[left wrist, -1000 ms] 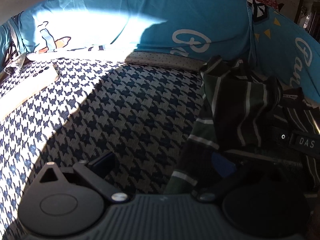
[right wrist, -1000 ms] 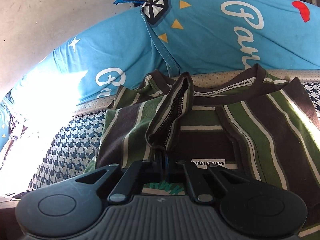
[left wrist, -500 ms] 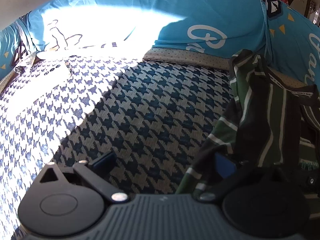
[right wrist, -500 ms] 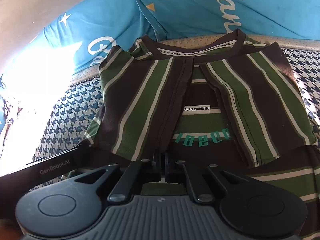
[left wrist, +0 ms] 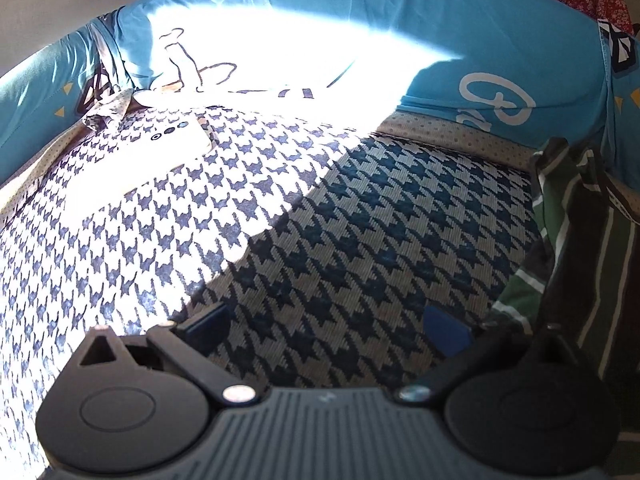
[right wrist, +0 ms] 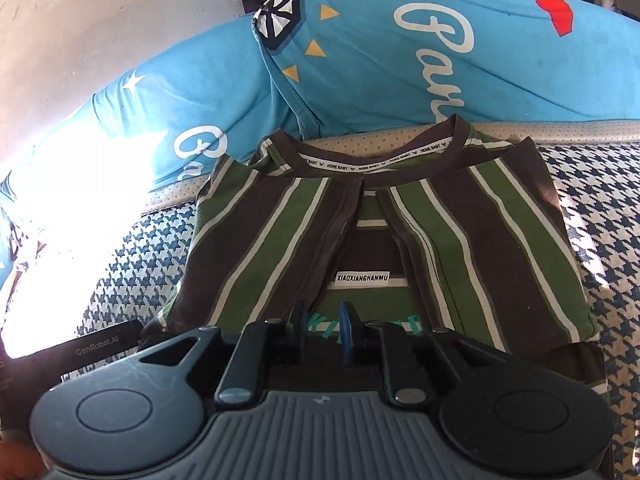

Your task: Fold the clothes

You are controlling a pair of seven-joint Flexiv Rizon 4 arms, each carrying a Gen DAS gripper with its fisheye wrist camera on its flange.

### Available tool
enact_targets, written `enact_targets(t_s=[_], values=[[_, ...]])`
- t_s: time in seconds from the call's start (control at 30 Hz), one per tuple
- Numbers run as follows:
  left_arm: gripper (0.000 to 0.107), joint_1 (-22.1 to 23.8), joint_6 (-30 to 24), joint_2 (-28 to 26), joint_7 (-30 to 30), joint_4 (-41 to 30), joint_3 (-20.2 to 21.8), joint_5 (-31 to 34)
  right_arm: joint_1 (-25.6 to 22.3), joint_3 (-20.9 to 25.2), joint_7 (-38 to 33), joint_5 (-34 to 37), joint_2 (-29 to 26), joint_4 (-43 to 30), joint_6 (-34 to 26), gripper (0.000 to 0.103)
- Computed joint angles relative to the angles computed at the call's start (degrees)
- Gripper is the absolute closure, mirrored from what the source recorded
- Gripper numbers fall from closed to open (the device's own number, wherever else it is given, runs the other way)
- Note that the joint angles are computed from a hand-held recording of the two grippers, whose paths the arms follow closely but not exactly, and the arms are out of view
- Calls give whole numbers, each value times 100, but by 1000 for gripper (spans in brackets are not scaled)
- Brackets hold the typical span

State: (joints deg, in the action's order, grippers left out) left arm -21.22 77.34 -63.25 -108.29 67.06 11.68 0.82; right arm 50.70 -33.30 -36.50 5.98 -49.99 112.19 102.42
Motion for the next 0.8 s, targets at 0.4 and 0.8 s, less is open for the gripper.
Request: enact_targets(t_s=[0.4,0.8], values=[[4,886,1269,-269,1994,126,-2187,-304,51,-39,12,-99,13,-88,-141,86],[4,-119,780,-925,1825,-889,-502,-983,122,-173,63,-253,-2,-44,-200,85]])
